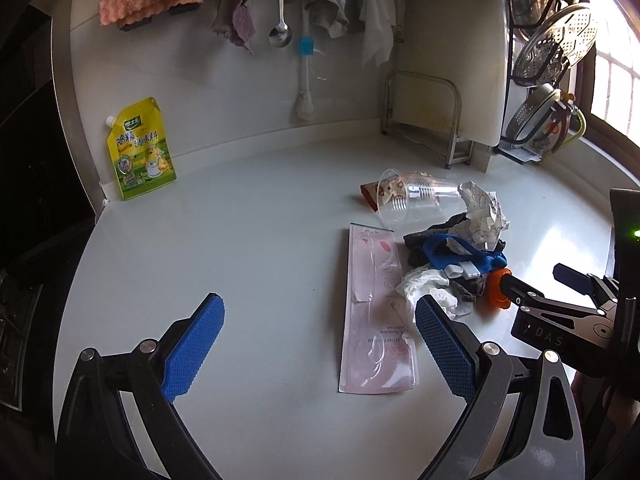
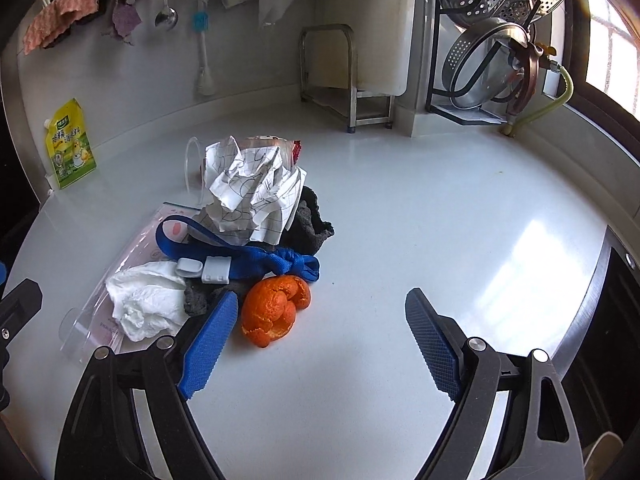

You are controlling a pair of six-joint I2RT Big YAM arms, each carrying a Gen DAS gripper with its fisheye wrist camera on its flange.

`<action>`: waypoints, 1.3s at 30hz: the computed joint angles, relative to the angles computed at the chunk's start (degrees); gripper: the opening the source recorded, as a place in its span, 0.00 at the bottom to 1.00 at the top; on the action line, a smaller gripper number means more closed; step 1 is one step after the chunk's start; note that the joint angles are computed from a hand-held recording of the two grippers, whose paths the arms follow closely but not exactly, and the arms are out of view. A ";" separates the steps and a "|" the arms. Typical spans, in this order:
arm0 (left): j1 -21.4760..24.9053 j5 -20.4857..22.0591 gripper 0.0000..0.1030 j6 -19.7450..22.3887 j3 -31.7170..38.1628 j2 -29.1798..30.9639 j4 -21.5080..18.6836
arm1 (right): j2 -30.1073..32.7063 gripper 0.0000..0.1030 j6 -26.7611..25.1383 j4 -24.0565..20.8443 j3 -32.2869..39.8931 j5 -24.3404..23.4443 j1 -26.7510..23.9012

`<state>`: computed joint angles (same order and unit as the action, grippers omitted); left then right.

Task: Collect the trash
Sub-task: 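Move the right tool to the orange peel and grasp it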

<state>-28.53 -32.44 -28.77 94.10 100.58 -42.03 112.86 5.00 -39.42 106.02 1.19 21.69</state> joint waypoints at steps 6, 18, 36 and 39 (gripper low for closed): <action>0.18 1.02 0.92 -0.25 0.37 0.90 -0.45 | 2.15 0.79 -0.42 -1.29 2.38 -1.01 0.15; 0.22 2.96 0.92 -1.54 1.42 2.28 -1.41 | 1.03 0.19 -2.20 -1.76 1.66 -7.31 -0.07; -0.70 4.74 0.92 -3.77 2.79 4.20 -4.04 | -6.79 0.11 1.15 5.78 -9.82 -10.07 -4.26; -0.89 4.97 0.92 -4.62 2.80 4.65 -4.88 | -6.87 0.11 1.67 5.97 -10.06 -11.52 -4.71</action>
<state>-29.41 -27.48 -33.39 96.90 105.23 -46.91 105.98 6.67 -33.46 95.96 -10.33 16.97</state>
